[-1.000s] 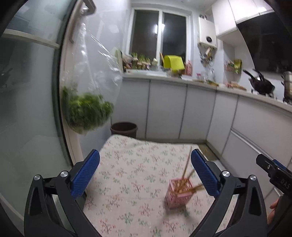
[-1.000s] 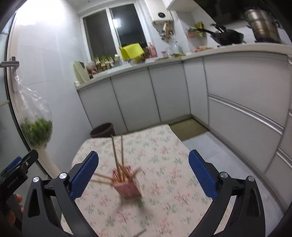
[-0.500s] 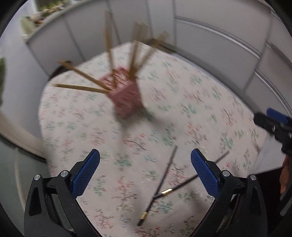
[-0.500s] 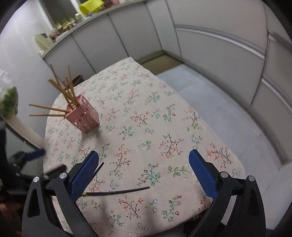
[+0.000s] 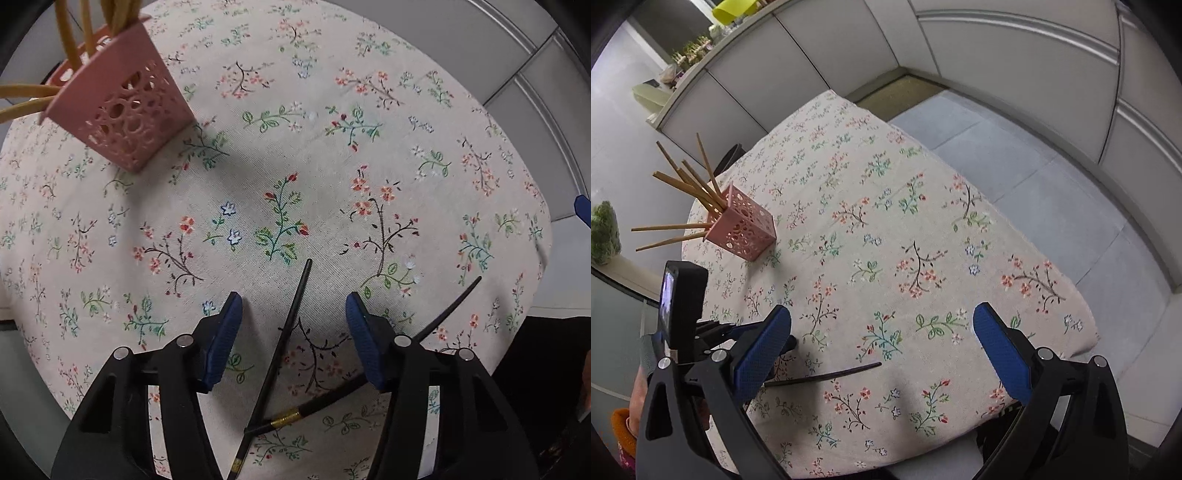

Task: Organize utensils
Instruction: 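Grasp a black chopstick upright with the left gripper while the right gripper approaches the other, then grasp the last black chopstick upright with the right gripper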

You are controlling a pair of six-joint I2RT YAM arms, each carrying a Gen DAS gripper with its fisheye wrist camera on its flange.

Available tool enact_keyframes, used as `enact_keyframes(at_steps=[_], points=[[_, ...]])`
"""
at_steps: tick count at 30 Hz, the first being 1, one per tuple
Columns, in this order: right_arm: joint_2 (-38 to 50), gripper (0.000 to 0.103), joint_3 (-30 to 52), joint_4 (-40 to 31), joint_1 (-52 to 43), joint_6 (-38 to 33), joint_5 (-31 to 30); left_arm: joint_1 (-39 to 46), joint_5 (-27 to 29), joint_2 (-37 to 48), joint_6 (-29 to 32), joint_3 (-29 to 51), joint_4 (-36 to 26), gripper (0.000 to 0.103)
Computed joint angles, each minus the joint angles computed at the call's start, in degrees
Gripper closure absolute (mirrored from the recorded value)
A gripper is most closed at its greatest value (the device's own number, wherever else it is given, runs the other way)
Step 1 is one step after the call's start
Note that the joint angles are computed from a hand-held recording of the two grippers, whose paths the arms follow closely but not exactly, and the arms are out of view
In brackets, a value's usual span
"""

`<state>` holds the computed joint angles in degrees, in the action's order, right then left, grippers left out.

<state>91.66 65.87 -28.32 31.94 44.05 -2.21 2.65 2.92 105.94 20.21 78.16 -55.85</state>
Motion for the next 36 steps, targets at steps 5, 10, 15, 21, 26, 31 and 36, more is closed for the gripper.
enact_keyframes(at_steps=[5, 10, 15, 21, 26, 31, 36], points=[[0.6, 0.007, -0.2, -0.3, -0.4, 0.9, -1.3, 0.7, 0.3, 2.3, 2.9, 3.2, -2.9, 0.052], [2.3, 0.007, 0.7, -1.6, -1.0, 2.1, -4.0, 1.4, 1.2, 1.1, 4.6, 2.0, -1.4, 0.066], [3.7, 0.007, 2.1, -3.8, 1.1, 2.8, -3.3, 6.4, 4.7, -2.8, 6.5, -2.4, 2.4, 0.098], [6.0, 0.007, 4.7, -7.2, 5.6, 6.0, -1.1, 10.9, 8.1, -10.4, 5.9, -10.1, 8.3, 0.100], [11.7, 0.008, 9.3, -11.1, 8.8, 11.4, -0.7, 18.8, 13.3, -19.6, 7.4, -9.4, 6.2, 0.100], [18.9, 0.013, 15.3, -15.4, 10.1, 21.9, -1.2, 21.1, 15.7, -29.0, 5.7, -12.2, 7.5, 0.100], [26.5, 0.012, 26.5, -24.5, 13.3, 30.4, 5.4, 23.7, 18.4, -31.7, 4.4, -12.8, 10.1, 0.100]])
